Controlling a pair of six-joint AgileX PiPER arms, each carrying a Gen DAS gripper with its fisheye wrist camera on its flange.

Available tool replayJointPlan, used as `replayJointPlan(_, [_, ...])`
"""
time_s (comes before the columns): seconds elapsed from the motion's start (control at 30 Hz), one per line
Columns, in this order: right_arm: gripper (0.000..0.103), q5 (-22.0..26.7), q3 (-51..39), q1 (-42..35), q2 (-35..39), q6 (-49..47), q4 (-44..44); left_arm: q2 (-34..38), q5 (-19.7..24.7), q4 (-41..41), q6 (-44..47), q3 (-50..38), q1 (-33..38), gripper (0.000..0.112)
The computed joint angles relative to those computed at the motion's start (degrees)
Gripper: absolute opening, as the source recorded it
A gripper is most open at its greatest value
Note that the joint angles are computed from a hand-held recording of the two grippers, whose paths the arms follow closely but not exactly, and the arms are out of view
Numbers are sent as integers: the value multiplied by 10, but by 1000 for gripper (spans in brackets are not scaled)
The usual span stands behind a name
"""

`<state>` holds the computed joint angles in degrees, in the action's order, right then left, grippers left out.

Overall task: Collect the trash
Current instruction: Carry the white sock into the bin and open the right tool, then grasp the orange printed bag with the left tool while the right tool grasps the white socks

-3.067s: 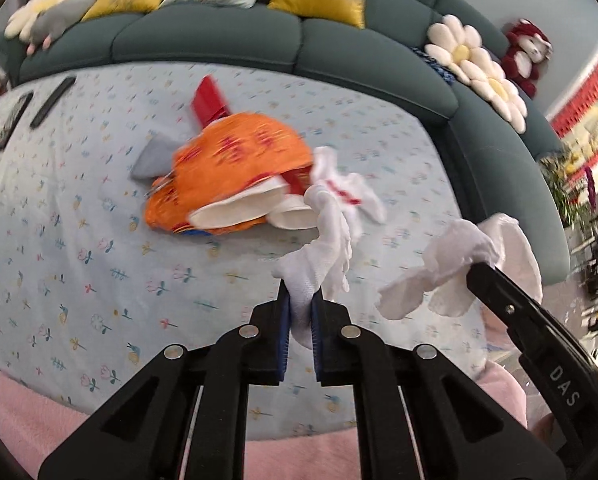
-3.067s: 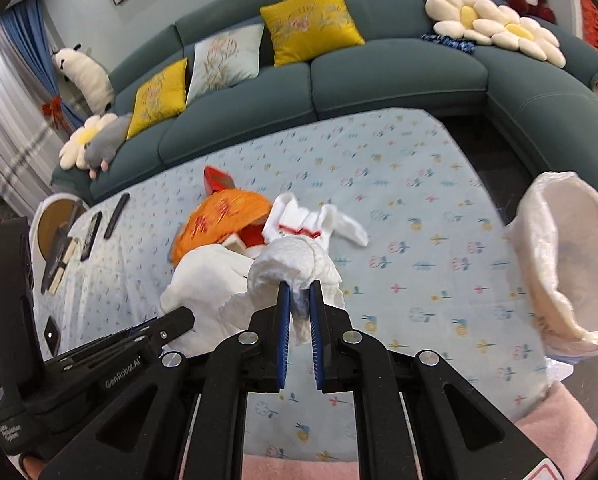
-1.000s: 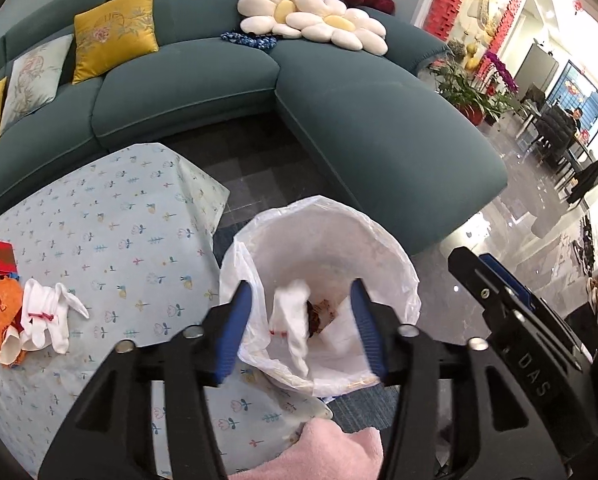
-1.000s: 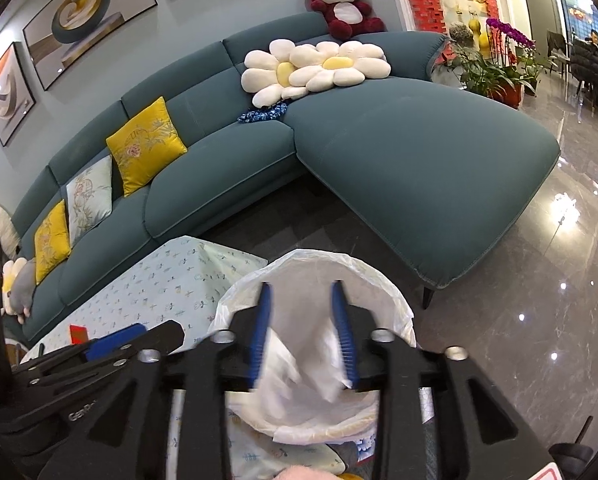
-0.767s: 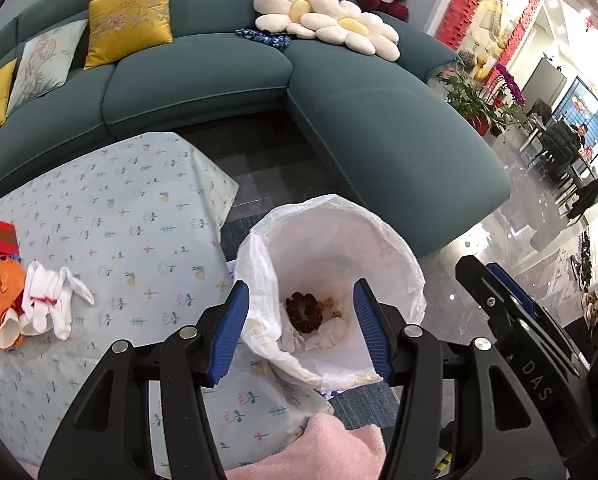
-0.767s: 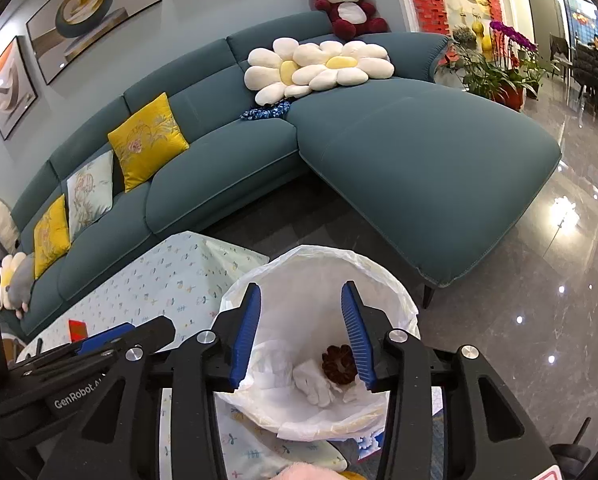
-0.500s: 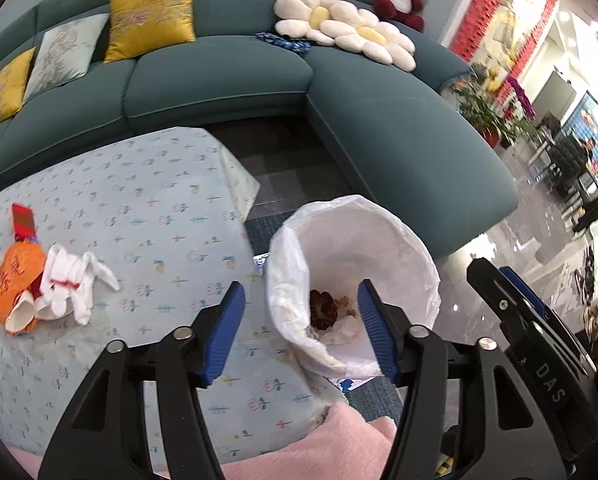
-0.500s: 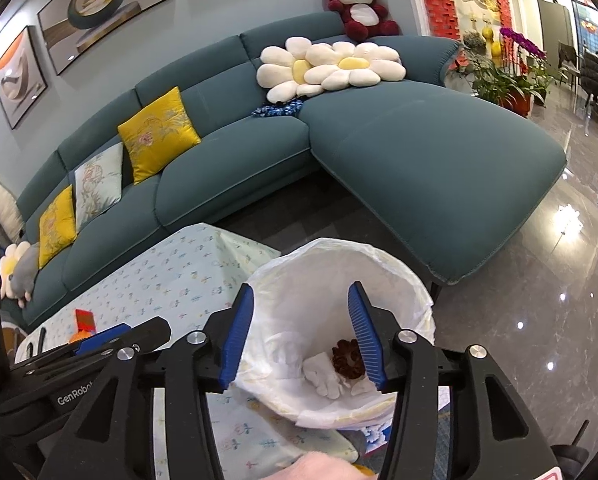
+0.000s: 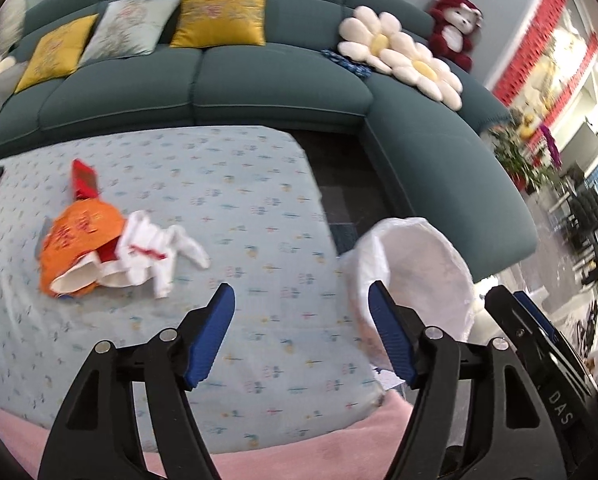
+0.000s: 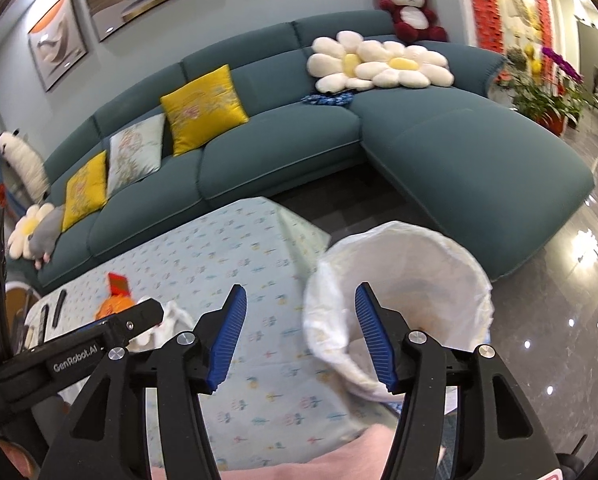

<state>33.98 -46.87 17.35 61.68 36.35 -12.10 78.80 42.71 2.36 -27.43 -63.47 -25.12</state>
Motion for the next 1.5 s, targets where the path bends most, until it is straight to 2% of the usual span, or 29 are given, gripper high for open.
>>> replayJointPlan(0.1, [57,12,-11,68,13,83,-58,-32,-4,-14,16,34,41,76])
replayJointPlan(0.2, [59,27,-27,135,38,160,-111,-55,-1,-50,64,61,99,77])
replayJointPlan(0.4, [59,42,-56,236,95,254,-172,-86,6,-130,186,101,235,78])
replayJointPlan(0.67, [60,46,-103,306,177,300,-189,-85,27,-236,374,134,429,80])
replayJointPlan(0.87, [66,43,-151,333,244,306,-195,-46,36,-281,468,130,527,80])
replayJointPlan(1.13, [66,23,-240,325,357,264,-156,43,38,-282,497,72,564,80])
replayJointPlan(1.5, [66,44,-420,296,528,163,-83,209,56,-303,476,-53,538,80])
